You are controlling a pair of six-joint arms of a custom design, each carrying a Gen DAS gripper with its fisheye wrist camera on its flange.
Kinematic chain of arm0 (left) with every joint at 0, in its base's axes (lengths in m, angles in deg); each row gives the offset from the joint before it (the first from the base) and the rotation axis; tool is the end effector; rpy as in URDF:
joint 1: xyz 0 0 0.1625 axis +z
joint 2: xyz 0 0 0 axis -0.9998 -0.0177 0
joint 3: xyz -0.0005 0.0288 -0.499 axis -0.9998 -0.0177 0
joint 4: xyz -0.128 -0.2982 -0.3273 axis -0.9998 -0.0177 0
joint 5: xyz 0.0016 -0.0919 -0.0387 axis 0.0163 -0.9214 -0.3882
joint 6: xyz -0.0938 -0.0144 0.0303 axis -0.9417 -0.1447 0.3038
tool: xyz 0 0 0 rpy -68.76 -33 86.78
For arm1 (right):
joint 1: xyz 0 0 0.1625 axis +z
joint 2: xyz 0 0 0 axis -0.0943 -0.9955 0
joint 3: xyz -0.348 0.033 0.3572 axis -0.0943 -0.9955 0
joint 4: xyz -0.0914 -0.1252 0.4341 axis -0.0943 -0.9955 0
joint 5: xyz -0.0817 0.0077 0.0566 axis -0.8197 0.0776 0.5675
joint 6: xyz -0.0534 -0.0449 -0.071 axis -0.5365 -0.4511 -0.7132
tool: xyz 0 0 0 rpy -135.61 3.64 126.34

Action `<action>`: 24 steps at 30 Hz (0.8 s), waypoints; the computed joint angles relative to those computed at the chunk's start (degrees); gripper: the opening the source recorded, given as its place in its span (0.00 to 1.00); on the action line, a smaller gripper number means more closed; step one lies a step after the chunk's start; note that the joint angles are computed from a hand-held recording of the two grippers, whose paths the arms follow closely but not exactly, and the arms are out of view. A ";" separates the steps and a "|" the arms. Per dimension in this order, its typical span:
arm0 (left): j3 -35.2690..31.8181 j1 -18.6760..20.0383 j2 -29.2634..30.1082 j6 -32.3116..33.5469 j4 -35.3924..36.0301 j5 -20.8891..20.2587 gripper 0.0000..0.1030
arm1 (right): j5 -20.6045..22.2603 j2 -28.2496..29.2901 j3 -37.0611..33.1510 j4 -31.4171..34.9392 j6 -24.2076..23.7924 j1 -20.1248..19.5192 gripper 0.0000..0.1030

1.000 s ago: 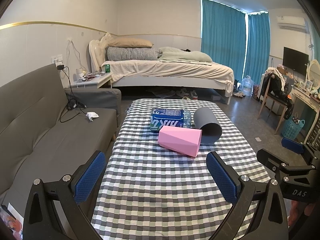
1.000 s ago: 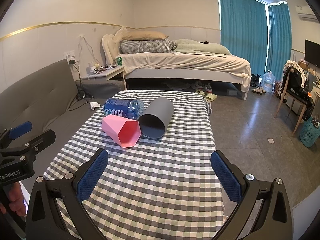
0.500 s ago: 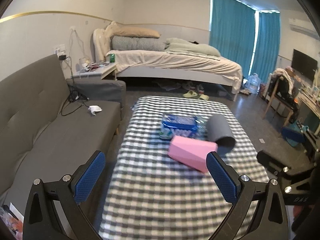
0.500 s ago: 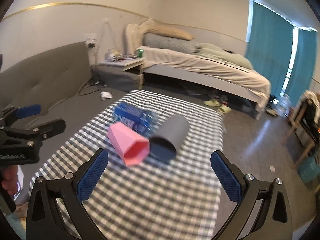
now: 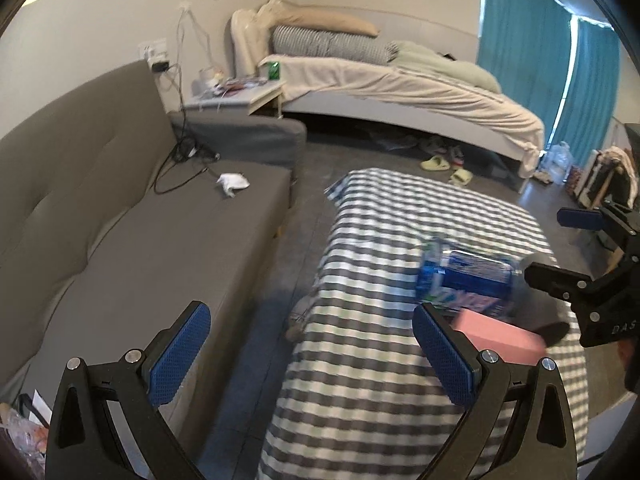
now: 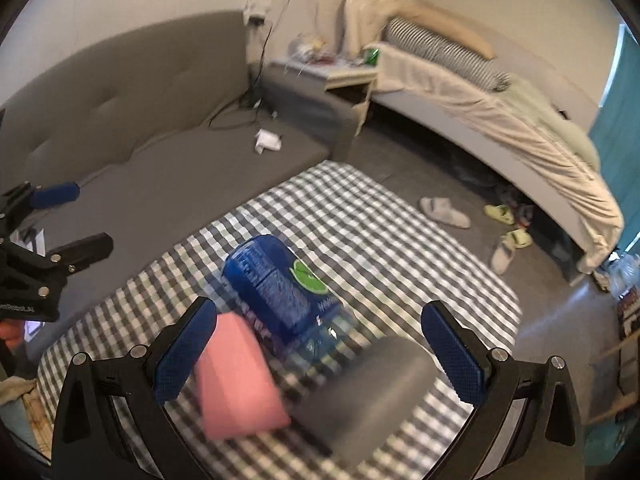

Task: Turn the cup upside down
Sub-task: 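Reach the right tool to the lying blue water bottle and grasp it, then lift the blue bottle with the right tool toward the left tool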

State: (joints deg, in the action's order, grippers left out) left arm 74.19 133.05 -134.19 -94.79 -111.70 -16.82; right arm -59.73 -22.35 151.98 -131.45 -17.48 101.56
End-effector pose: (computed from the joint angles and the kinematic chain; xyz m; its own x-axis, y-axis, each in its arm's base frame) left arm -0.2713 -0.5601 0.0793 -0.7220 0.0904 -0.6859 0.5205 0.7242 -0.4524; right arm 0.1479 -0.5903 0.2775 -0.5318 -0.4636 0.7087 -0.7247 0.6821 -0.0976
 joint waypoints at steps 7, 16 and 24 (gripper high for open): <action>-2.52 2.66 1.41 -1.14 3.10 -0.77 1.00 | -1.81 6.20 -8.12 14.04 -1.82 -0.76 0.94; -2.99 3.82 2.68 -0.99 3.68 -1.59 1.00 | -5.63 10.72 -11.81 21.86 -0.50 -1.45 0.91; -2.47 3.97 1.64 -2.24 3.86 -1.62 1.00 | -5.11 9.58 -11.67 20.43 6.01 -0.55 0.67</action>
State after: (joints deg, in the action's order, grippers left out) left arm 71.73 137.02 -132.56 -97.03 -107.85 -18.43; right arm -64.84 -12.77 140.31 -111.02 -11.48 101.01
